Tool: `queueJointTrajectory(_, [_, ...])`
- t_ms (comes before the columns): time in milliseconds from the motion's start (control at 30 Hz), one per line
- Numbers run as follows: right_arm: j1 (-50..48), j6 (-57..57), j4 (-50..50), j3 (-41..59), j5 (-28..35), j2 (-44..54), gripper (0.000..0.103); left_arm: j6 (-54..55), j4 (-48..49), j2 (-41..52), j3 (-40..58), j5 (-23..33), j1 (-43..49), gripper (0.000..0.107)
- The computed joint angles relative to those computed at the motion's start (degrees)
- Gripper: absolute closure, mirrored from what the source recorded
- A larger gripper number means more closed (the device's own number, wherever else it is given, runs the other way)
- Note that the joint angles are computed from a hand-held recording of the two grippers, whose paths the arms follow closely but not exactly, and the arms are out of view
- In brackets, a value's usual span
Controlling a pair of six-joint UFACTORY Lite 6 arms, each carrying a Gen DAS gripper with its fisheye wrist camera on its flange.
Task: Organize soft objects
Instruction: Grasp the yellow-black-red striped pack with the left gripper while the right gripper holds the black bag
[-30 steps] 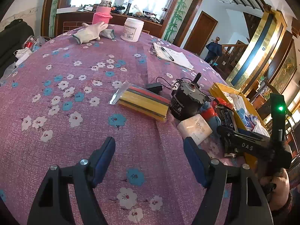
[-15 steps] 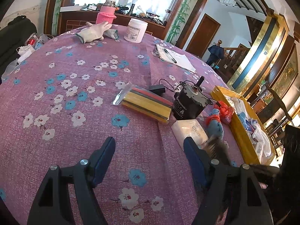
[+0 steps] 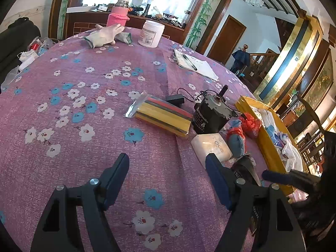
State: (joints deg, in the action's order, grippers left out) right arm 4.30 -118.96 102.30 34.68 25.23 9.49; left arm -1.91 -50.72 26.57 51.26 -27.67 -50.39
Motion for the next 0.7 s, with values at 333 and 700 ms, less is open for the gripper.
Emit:
queueJointTrajectory(333, [5.9,-19.1,19.2,0.0,-0.4,4.1,0.071,0.0,0.2,0.2,0.2,0.8,0.4,0.033])
queueJointTrajectory(700, [-15.2,-26.2,20.3,-4.3,28.5,5.6,0.071,8.8,-11.3,3.2,8.3,15.7,5.8,0.033])
